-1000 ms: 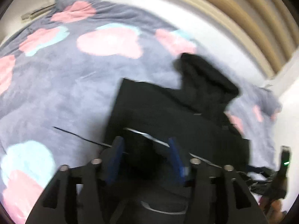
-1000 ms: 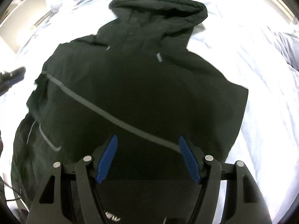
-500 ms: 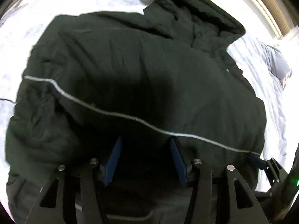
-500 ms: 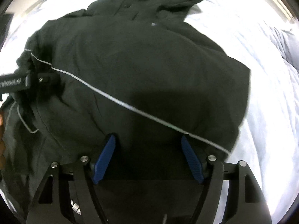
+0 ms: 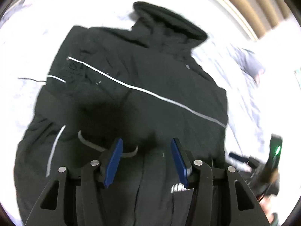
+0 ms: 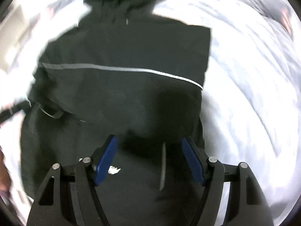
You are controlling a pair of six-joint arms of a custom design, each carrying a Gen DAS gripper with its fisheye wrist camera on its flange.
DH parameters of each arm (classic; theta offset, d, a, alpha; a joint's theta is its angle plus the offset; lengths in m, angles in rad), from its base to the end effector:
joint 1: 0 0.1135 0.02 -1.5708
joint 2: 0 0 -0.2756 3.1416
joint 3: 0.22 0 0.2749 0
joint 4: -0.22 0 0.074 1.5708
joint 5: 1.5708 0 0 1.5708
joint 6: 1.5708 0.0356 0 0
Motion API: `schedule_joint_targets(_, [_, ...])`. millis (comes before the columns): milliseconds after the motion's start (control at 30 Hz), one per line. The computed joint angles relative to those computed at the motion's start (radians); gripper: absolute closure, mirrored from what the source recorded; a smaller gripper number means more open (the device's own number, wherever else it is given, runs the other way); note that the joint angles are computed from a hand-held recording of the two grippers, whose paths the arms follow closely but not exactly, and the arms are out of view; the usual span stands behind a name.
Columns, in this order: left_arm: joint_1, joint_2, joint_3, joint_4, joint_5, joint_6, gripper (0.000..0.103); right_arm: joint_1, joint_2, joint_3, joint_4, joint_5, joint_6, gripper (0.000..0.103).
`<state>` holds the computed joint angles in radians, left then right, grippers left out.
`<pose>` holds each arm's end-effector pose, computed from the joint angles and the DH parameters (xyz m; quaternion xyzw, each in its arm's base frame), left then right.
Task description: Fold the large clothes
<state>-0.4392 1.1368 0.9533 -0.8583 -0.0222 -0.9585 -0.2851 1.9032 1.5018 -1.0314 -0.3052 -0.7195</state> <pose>0.2122 -0.0988 0.2790 -0.2506 0.9321 -0.1600 0.2070 0.3822 -0.1009 0.2175 -0.2227 0.9606 0.1001 0.1327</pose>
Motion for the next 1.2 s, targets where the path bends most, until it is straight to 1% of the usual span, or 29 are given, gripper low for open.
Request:
schedule_joint_targets(100, [-0.031,-0.129,-0.005,-0.089,0.005,0.020,0.049,-0.044,-0.080,-0.025,-0.068,-0.062,0.078,0.029])
schedule_joint_targets(133, [-0.021,-0.135,0.009,-0.100,0.013,0.039,0.049,-0.057,-0.104,-0.038,-0.092,-0.084,0.102,0.029])
schedule_joint_targets(167, [-0.018,-0.169,0.016,-0.130,0.019,0.057,0.049,-0.074,-0.141,-0.070,-0.110,-0.100,0.109,0.029])
schedule_joint_targets(267, [0.019,-0.256,0.031,-0.210,0.051,0.138,0.048,-0.057,-0.286,-0.210,-0.094,-0.109,0.180,0.029])
schedule_joint_targets(300, [0.048,-0.279,0.043,-0.247,0.066,0.186,0.047,-0.056,-0.320,-0.239,-0.088,-0.112,0.197,0.029])
schedule_joint_targets(367, [0.104,-0.259,0.054,-0.246,0.090,0.265,0.047,-0.061,-0.383,-0.309,-0.073,-0.128,0.226,0.029])
schedule_joint_targets(400, [0.136,-0.274,0.061,-0.266,0.109,0.306,0.047,-0.054,-0.413,-0.340,-0.066,-0.138,0.255,0.029])
schedule_joint_targets(433, [0.189,-0.289,0.070,-0.289,0.146,0.367,0.047,-0.041,-0.424,-0.350,-0.058,-0.141,0.284,0.029])
schedule_joint_targets(500, [0.267,-0.286,0.084,-0.310,0.198,0.453,0.047,-0.028,-0.481,-0.400,-0.051,-0.145,0.334,0.029])
schedule_joint_targets(567, [0.352,-0.279,0.102,-0.332,0.250,0.550,0.047,-0.022,-0.520,-0.423,-0.062,-0.143,0.356,0.029])
schedule_joint_targets(633, [0.418,-0.259,0.117,-0.334,0.291,0.622,0.047,-0.004,-0.544,-0.427,-0.063,-0.136,0.373,0.029])
schedule_joint_targets(733, [0.490,-0.207,0.134,-0.294,0.338,0.673,0.047,0.037,-0.527,-0.372,-0.067,-0.107,0.384,0.029])
schedule_joint_targets(800, [0.515,-0.160,0.151,-0.252,0.361,0.674,0.047,0.066,-0.480,-0.305,-0.055,-0.104,0.402,0.029])
schedule_joint_targets(867, [0.523,-0.110,0.178,-0.215,0.360,0.670,0.047,0.098,-0.418,-0.224,-0.037,-0.094,0.428,0.029])
schedule_joint_targets(1000, [0.555,0.037,0.256,-0.141,0.369,0.674,0.047,0.157,-0.236,-0.031,0.018,-0.090,0.479,0.028])
schedule_joint_targets(1100, [0.573,0.206,0.338,-0.062,0.344,0.706,0.047,0.200,-0.087,0.101,0.123,-0.071,0.522,0.028])
schedule_joint_targets(1167, [0.584,0.316,0.396,-0.014,0.332,0.718,0.047,0.223,0.026,0.208,0.185,-0.058,0.560,0.028])
schedule_joint_targets(1200, [0.590,0.388,0.441,0.011,0.326,0.726,0.047,0.234,0.099,0.287,0.201,-0.057,0.577,0.028])
